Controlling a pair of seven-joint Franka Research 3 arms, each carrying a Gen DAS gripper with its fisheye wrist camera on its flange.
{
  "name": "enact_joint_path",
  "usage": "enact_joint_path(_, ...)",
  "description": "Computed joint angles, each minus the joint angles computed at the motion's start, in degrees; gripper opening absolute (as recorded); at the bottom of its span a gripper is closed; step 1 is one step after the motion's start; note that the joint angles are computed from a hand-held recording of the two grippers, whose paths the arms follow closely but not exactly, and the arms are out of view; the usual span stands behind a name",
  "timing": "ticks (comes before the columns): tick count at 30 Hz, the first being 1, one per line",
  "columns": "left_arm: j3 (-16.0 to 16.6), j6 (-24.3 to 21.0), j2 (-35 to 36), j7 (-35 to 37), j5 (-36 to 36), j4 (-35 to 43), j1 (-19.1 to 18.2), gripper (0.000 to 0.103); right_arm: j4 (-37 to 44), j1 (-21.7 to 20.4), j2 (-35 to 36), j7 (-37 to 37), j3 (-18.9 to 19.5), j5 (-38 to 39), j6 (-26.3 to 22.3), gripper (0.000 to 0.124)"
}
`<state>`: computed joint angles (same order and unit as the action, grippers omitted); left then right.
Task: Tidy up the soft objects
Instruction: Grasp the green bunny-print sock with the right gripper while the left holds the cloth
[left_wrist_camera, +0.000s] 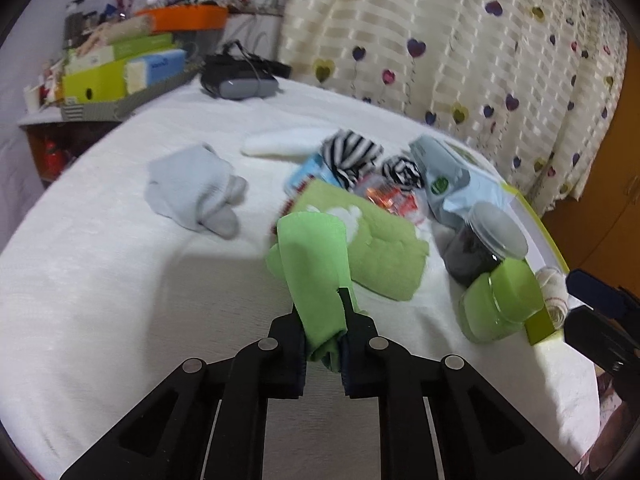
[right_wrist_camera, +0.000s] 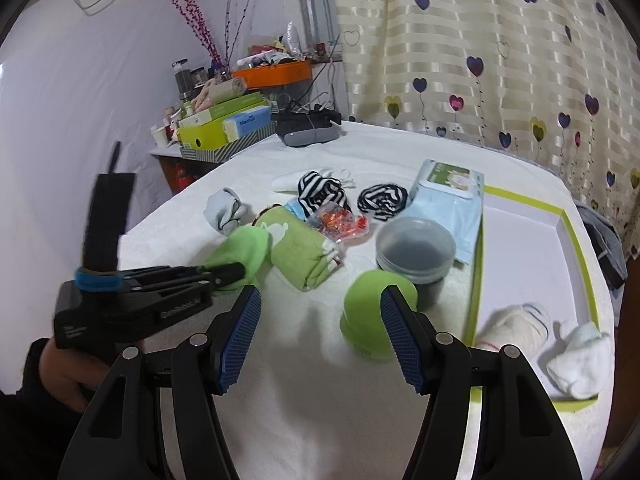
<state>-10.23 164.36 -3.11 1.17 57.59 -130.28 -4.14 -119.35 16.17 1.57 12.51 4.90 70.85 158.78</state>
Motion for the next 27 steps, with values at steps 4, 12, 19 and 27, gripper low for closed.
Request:
enact_joint_path(4, -0.18, -1.23, -2.55, -3.10, 2.69, -1.61, 0.89, 0.012, 1.71, 0.60, 1.61, 1.04, 0.68, -2.90, 0.94, 0.063)
enact_joint_path(12, -0.69, -1.33, -6.51, -6.74, 5.21, -4.99, 3.73, 0.012, 6.83, 1.85, 7.40, 8.67, 2.55, -16.76, 3.44, 0.063)
enact_joint_path(19, -0.78, 0.54, -8.77, -8.73, 6.25, -7.55, 6.46, 0.012, 11.70, 3.67, 12.29, 19.45, 2.60, -33.95, 3.50, 0.063)
enact_joint_path(27, -1.29, 2.68, -10.30, -9.93, 7.35, -9.32, 8.95, 0.012, 23.44, 6.73, 20.33, 33.95, -0.77, -56.23, -5.55, 0.063)
